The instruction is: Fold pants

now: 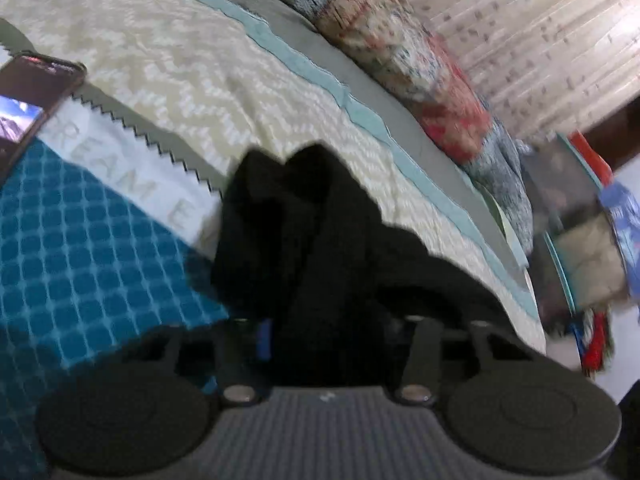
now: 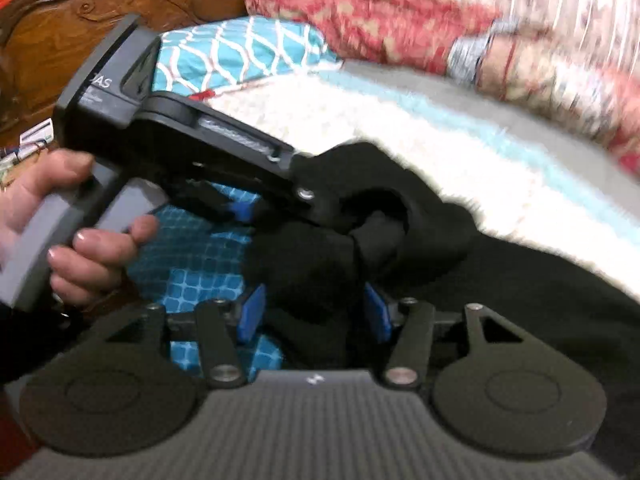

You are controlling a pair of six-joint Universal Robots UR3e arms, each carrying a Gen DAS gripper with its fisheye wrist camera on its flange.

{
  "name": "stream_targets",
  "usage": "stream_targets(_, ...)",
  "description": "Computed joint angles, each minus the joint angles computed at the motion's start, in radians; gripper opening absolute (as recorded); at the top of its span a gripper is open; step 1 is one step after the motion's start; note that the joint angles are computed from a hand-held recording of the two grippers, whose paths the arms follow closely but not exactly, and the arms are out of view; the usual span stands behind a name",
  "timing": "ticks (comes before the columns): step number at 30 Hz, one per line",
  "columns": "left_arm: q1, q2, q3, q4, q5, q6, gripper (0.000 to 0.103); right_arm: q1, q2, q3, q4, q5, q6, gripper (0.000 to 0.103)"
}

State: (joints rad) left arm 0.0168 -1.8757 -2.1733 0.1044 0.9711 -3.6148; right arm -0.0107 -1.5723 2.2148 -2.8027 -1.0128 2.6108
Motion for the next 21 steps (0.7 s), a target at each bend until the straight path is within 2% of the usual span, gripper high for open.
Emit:
stream_targets(2,0.019,0.077,-0.077,0.136,0.047,-0.007,0.028,0.071,0.07,-0.04,-0.075,-0.049,0.062,0.055)
stream_targets(4,0.033,0.161,-0.153,0.208,0.107,0.025,0.028,0.113,0.116,-0.056,-0.173,-0.045,0.107,0.062)
stream_targets(6,0.041,0.18,-0.187,0.192,0.161,0.016,0.028,0.129,0.175,-0.12,-0.156,0.0,0.153,0.065)
stream_targets(8,0.042,0.143,-0.177,0.102,0.2,0.001,0.03,0.153,0.251,-0.201,-0.09,-0.017,0.199,0.066)
stream_targets(9,0.046,0.135,-0.18,0.068,0.2,-0.02,0.032,0.158,0.271,-0.214,-0.074,-0.028,0.193,0.066)
stream_targets(10,0.054,0.133,-0.205,0.098,0.187,-0.04,0.033,0.144,0.266,-0.199,-0.08,-0.012,0.185,0.066)
stream_targets(11,0.055,0.157,-0.227,0.11,0.186,-0.037,0.038,0.117,0.236,-0.166,-0.08,0.024,0.176,0.066)
stream_targets(12,0.042,0.207,-0.229,0.07,0.214,-0.015,0.043,0.084,0.196,-0.137,-0.055,0.066,0.156,0.065)
stream_targets(15,0.024,0.346,-0.258,0.07,0.29,-0.03,0.043,-0.06,0.013,-0.013,0.051,0.182,0.071,0.065)
stream_targets(17,0.05,0.415,-0.279,0.101,0.286,-0.037,0.043,-0.183,-0.131,0.085,0.119,0.234,0.036,0.065)
stream_targets(21,0.002,0.319,-0.087,0.061,0.27,0.004,0.043,-0.461,-0.39,0.24,0.268,0.299,0.022,0.065)
